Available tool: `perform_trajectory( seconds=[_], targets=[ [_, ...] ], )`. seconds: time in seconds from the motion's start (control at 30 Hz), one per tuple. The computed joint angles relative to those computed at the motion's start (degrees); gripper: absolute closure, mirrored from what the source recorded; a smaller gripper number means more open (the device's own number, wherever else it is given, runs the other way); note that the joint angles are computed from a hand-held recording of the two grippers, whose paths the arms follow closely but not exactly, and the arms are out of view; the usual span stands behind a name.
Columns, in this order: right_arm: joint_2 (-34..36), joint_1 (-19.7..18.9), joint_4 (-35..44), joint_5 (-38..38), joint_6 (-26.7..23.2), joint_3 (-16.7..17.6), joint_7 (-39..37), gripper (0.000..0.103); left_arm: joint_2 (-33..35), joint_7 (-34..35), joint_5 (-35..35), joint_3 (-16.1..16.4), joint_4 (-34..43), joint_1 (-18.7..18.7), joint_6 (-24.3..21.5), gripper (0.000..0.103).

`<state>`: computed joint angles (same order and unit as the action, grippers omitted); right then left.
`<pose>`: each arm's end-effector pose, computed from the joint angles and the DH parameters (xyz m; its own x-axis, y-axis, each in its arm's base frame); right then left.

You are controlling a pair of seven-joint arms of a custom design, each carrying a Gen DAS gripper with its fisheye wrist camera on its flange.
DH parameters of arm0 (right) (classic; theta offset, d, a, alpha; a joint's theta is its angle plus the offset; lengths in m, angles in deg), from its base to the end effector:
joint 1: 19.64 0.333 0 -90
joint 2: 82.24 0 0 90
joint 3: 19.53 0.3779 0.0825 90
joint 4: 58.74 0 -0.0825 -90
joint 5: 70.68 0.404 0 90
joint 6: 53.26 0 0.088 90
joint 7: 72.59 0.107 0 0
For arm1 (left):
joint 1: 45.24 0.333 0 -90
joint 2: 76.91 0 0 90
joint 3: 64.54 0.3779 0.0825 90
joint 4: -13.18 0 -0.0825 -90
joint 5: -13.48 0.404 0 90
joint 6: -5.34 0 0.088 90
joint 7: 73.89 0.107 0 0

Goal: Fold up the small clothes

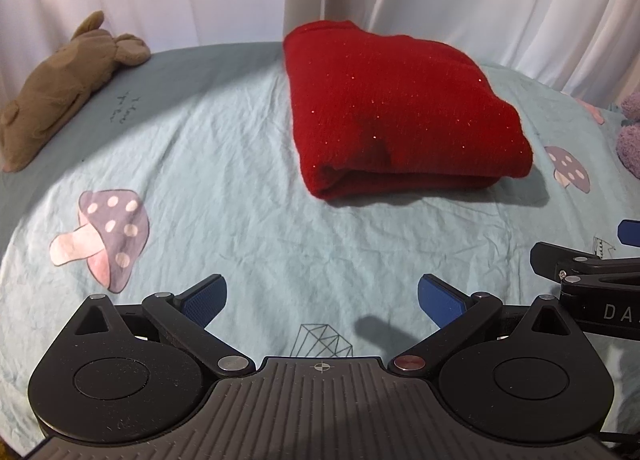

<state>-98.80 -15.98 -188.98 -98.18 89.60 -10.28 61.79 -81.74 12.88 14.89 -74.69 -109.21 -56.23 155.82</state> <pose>0.4891 0.1229 0.5788 -0.2489 -0.9666 0.0614 -0.7842 0.1640 -0.5984 0.5388 -0.2122 0.5599 -0.3263 -0.9452 -0.0060 -0.7927 0.2771 -0.5430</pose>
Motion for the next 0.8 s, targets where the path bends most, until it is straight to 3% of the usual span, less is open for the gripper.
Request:
perform_trajectory(
  seconds=[0.8],
  targets=[
    [-0.2, -0.6, 0.0, -1.5, 0.4, 0.2, 1.2, 0.004, 0.1, 0.4, -0.7, -0.2, 0.2, -0.2, 0.3, 0.000]
  ],
)
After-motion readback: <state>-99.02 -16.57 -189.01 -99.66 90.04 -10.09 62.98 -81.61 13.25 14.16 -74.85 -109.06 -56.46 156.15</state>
